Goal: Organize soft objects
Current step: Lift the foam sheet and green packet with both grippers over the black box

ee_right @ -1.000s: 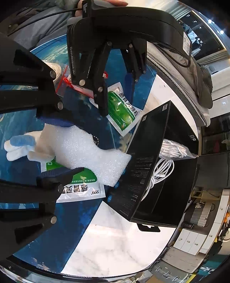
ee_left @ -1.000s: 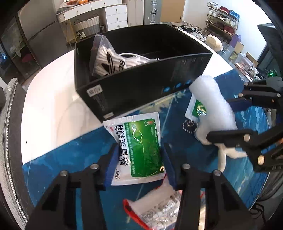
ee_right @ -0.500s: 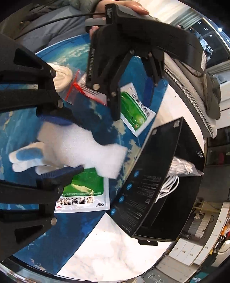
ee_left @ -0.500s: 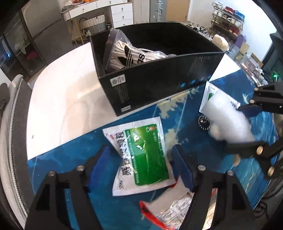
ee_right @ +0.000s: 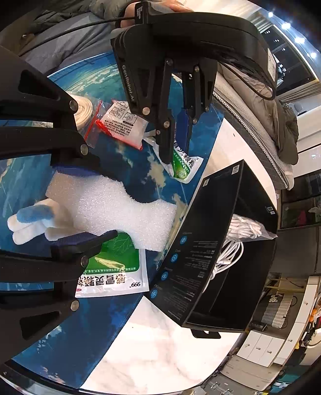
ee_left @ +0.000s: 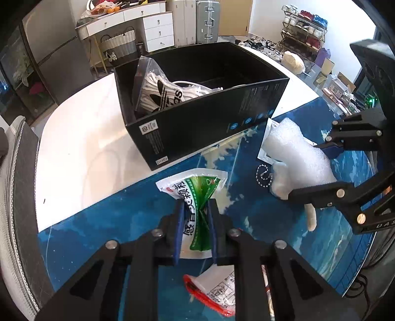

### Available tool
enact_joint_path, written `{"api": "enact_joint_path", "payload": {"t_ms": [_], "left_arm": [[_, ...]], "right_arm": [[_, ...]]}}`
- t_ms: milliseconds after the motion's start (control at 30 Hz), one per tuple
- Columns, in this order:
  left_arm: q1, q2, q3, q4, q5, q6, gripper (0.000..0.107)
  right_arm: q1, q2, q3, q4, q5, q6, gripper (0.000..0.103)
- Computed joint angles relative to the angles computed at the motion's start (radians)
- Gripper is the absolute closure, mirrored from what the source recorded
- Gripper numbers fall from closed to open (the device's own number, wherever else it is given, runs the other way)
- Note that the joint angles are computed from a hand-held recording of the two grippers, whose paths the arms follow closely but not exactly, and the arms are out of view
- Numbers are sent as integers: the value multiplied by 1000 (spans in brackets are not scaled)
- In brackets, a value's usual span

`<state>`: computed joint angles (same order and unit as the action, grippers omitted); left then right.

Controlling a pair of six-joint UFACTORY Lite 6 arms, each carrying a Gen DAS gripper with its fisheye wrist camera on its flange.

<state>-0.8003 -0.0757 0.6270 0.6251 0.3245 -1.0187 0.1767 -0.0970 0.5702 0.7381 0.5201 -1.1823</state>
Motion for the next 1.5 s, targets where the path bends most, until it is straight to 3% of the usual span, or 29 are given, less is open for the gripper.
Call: {"api": "enact_joint_path", "payload": {"t_ms": [100, 367, 433, 500, 667, 867, 1067, 1300, 1367, 1500], "left_arm": [[-19, -56, -30, 7, 14, -7, 95], [-128, -242, -54, 221, 141, -232, 96], [-195, -316, -75, 378, 215, -391, 96], [-222, -381, -97, 462, 249, -467, 96], [-366, -485, -122, 674, 444, -652, 96], [-495, -630, -198, 732, 628, -690, 96], [-498, -724, -273, 799, 658, -719, 96], [-536, -686, -258, 806, 682, -774, 96], [-531, -687, -261, 803, 674, -770, 96], [-543, -658, -248, 807, 685, -796, 96]], "right_arm": [[-9, -25, -4, -5, 17, 1, 64], [-50, -136, -31, 46, 60, -38, 64], [-81, -221, -53, 124, 75, -98, 64], [-91, -322, -79, 162, 76, -125, 64], [-156, -607, -152, 292, 115, -235, 64], [-303, -888, -245, 464, 248, -397, 64], [-533, -1027, -320, 565, 459, -500, 64], [-486, -1072, -359, 520, 425, -462, 64], [-397, -1053, -361, 523, 338, -448, 64], [-324, -1051, -359, 530, 271, -418, 64]]}}
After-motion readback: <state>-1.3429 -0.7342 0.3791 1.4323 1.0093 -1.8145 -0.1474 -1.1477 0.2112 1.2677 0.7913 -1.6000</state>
